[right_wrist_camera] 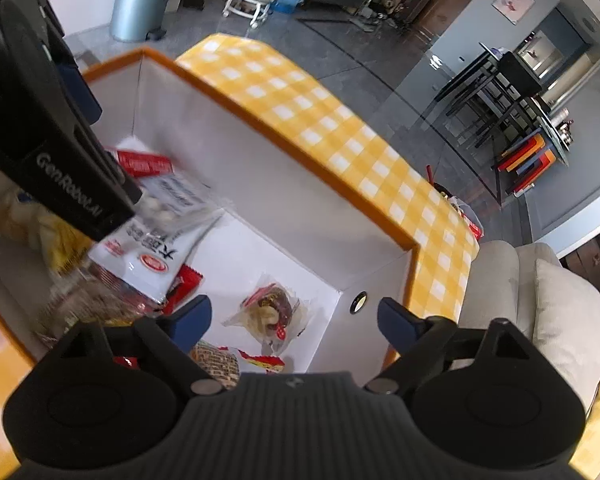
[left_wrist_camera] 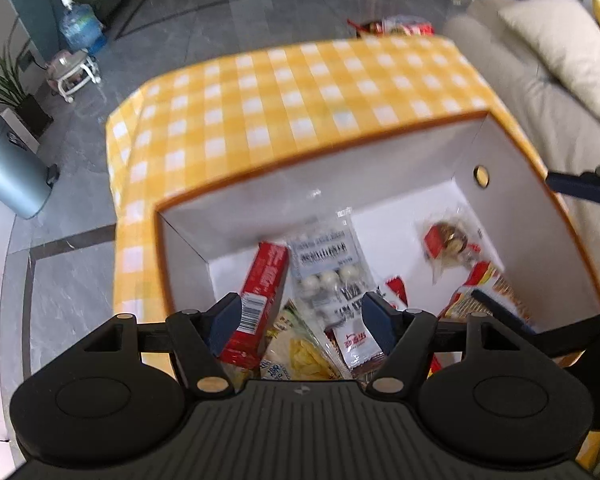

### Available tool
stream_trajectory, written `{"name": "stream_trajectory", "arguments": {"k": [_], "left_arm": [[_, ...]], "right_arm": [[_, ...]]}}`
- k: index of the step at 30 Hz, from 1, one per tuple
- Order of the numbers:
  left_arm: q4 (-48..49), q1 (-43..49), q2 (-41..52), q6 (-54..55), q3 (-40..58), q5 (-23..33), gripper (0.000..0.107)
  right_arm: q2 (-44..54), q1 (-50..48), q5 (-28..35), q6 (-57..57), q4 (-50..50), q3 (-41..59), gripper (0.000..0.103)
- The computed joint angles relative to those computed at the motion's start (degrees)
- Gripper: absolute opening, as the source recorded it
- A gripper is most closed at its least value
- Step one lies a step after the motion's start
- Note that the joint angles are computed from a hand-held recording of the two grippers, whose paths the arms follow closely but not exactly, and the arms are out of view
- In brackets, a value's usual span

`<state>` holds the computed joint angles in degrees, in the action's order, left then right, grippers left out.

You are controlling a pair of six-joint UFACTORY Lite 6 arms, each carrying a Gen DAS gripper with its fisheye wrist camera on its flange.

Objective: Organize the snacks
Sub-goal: 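Open both tools to release the bags into the box and withdraw, then move both tools to the green sausage and yellow snack packet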

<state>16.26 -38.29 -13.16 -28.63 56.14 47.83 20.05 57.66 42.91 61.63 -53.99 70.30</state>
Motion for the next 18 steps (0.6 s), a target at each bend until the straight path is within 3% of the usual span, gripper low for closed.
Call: {"name": "stream_trajectory", "arguments": {"k": [9,18], "left_arm": [[11.0,-9.2,-11.2,-15.8,0.7,7.6,0.081],[26.0,-34.0,-21.4,-35.8,-2.5,21.5,0.081]], "right_arm": [[-11.4,5.4,4.4,13.9,-2.3,-5.8,0.095],[-22.3,20.0,16.1,34.0,-5.5,-13.1,0.099]]}}
